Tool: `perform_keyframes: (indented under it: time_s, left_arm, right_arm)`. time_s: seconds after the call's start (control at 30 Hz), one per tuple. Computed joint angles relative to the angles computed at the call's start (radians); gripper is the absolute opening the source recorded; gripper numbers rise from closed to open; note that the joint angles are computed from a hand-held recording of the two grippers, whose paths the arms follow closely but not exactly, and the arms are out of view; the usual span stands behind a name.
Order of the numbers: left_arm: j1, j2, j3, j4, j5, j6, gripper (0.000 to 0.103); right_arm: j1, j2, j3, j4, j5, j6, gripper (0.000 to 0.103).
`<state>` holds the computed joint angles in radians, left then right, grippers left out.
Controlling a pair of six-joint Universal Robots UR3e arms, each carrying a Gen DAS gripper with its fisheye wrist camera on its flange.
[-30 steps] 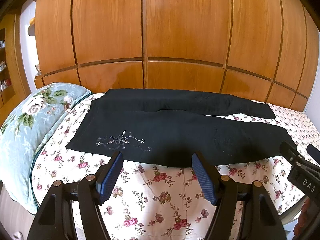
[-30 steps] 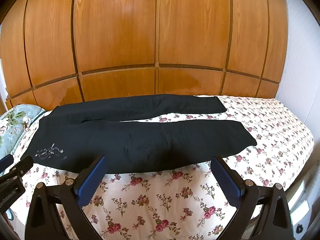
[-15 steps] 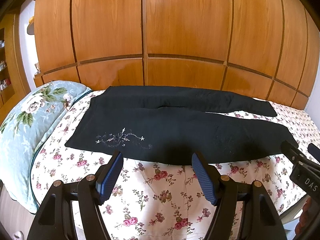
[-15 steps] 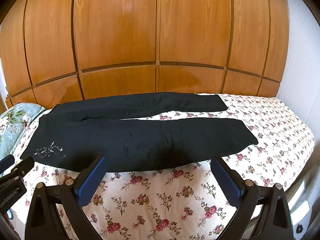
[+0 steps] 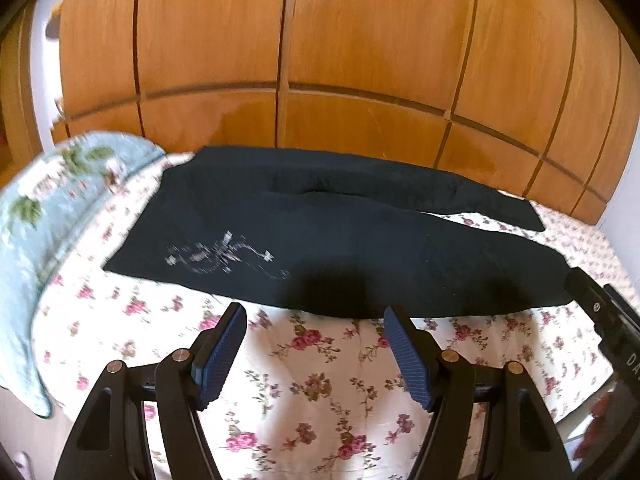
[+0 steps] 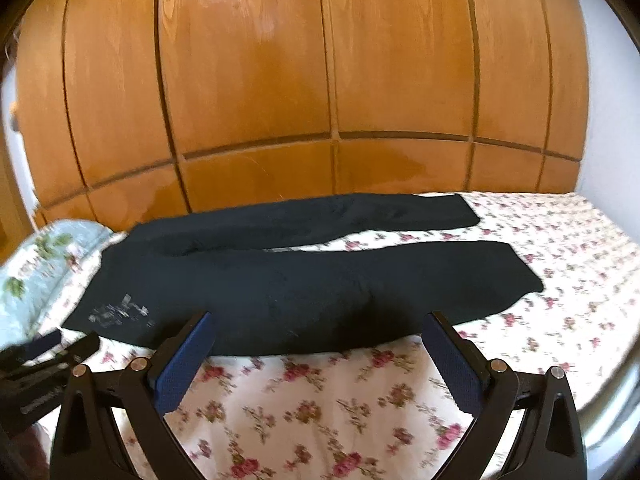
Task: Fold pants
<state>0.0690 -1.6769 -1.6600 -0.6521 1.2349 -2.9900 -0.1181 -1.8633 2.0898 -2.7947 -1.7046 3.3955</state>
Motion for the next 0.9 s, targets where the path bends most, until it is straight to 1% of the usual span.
perform_keyframes:
  time_s: [0.03, 0.07, 0.1, 0.17, 0.2, 0.23, 0.3, 0.33, 0.37, 0.43, 0.5, 0.57, 0.67, 0.73, 0.77, 0.8, 0.87, 0.9]
  left_arm:
    - [0.018, -0.004, -0.007, -0.01, -0.038, 0.004, 0.072]
    - [0.046, -0.012, -0.013, -0.029, -0.096, 0.013, 0.072]
    - [0.08, -0.024, -0.021, -0.046, -0.165, 0.015, 0.072]
    - [0.135, -0.054, -0.042, -0.049, -0.264, -0.023, 0.072]
    - [0.149, -0.07, -0.05, -0.037, -0.287, -0.047, 0.072]
    - [0.162, -0.085, -0.053, -0.029, -0.302, -0.062, 0.072]
    - [0.177, -0.122, -0.033, -0.033, -0.286, -0.072, 0.071]
    - [0.184, -0.14, -0.031, -0.009, -0.266, -0.082, 0.07]
    - [0.194, -0.148, -0.038, 0.017, -0.26, -0.089, 0.069]
    - [0.218, -0.179, -0.052, 0.088, -0.255, -0.109, 0.069]
    - [0.254, -0.212, -0.064, 0.141, -0.281, -0.132, 0.069]
    - [0.292, -0.249, -0.067, 0.17, -0.316, -0.165, 0.069]
    - [0.331, -0.312, -0.052, 0.186, -0.339, -0.217, 0.069]
    - [0.355, -0.342, -0.062, 0.222, -0.369, -0.23, 0.066]
    - [0.366, -0.353, -0.077, 0.267, -0.389, -0.235, 0.066]
    - [0.366, -0.359, -0.084, 0.301, -0.39, -0.235, 0.066]
    - [0.364, -0.384, -0.074, 0.342, -0.387, -0.223, 0.066]
    - [0.361, -0.402, -0.061, 0.357, -0.387, -0.22, 0.066]
  right_arm:
    - [-0.051, -0.007, 0.046, -0.071, 0.081, -0.006, 0.103]
    - [-0.101, -0.019, 0.089, -0.118, 0.156, -0.002, 0.103]
    - [-0.151, -0.031, 0.113, -0.112, 0.22, 0.004, 0.103]
    - [-0.227, -0.021, 0.093, 0.029, 0.277, -0.019, 0.103]
    - [-0.256, -0.011, 0.092, 0.064, 0.295, -0.034, 0.103]
    - [-0.314, -0.018, 0.131, 0.053, 0.332, -0.038, 0.103]
    - [-0.443, -0.057, 0.226, 0.009, 0.426, -0.042, 0.103]
    - [-0.529, -0.076, 0.273, -0.005, 0.501, -0.052, 0.103]
    - [-0.628, -0.096, 0.322, -0.016, 0.596, -0.067, 0.103]
    - [-0.804, -0.122, 0.397, -0.01, 0.747, -0.094, 0.103]
    - [-0.929, -0.134, 0.435, 0.029, 0.846, -0.111, 0.102]
    - [-1.047, -0.109, 0.472, 0.044, 0.935, -0.122, 0.098]
    - [-1.139, -0.004, 0.485, 0.021, 1.011, -0.124, 0.089]
    - [-1.171, 0.059, 0.496, -0.062, 1.046, -0.103, 0.073]
    - [-1.16, 0.089, 0.483, -0.104, 1.038, -0.085, 0.072]
    - [-1.148, 0.123, 0.467, -0.141, 1.03, -0.079, 0.072]
    - [-1.114, 0.228, 0.427, -0.245, 1.019, -0.056, 0.067]
    - [-1.097, 0.276, 0.405, -0.282, 1.009, -0.042, 0.059]
